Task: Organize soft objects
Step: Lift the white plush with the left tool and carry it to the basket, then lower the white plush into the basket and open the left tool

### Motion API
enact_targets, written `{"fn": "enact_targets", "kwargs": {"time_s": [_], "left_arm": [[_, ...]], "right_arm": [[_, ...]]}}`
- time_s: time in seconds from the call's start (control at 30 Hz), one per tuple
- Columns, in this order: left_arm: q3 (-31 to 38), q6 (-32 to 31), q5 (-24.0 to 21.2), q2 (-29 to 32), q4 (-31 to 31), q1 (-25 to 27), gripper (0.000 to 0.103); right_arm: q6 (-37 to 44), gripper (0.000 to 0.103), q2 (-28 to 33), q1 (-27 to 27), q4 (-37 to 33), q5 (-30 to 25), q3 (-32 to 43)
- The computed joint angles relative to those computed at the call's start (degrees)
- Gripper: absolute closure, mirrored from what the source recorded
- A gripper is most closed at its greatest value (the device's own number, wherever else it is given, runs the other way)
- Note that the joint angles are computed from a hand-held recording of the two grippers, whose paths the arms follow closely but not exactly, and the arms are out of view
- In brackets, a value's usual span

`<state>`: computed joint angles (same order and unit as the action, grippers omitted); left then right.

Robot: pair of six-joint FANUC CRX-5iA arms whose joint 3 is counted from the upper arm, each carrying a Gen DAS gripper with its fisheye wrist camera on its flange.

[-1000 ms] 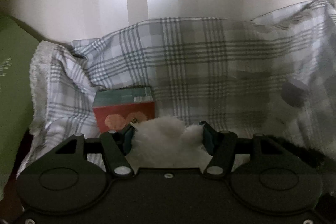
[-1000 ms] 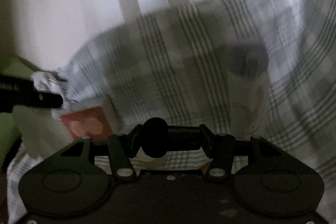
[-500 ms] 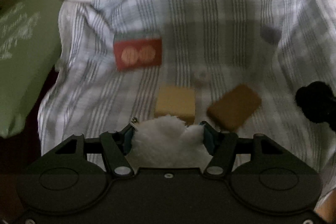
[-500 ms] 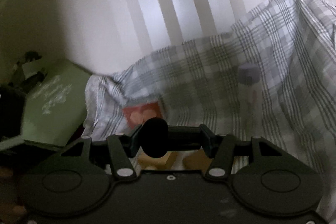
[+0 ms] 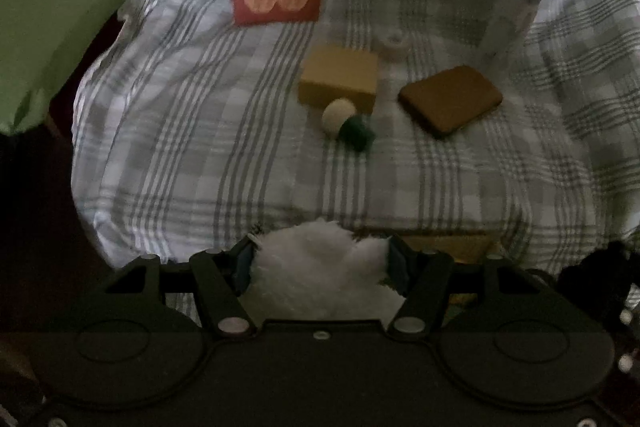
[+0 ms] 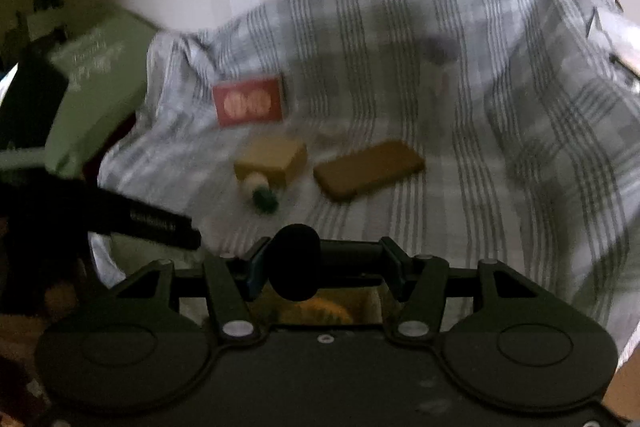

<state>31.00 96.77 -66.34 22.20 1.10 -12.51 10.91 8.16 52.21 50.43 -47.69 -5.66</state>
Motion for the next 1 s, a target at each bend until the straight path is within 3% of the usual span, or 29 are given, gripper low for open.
{"fn": "enact_targets", "kwargs": {"time_s": [0.17,0.4,1.0], "left_arm": [[1.2,1.4,-2.0,1.1,-1.3,-0.5,0.042],[3.0,2.1,-3.1,2.4,-3.2,-1.3,0.041],[1.0,1.6,-1.4,1.4,-1.4,0.0,0.036]], "right_arm": [[5.4,0.047,0.1,0.8,-8.7,-1.2,1.7],[9.9,0.047,0.8,1.0,-14.2,-2.1,3.7],[16.7,0.046,1.6,1.8,-17.0,-1.8,5.8]]}}
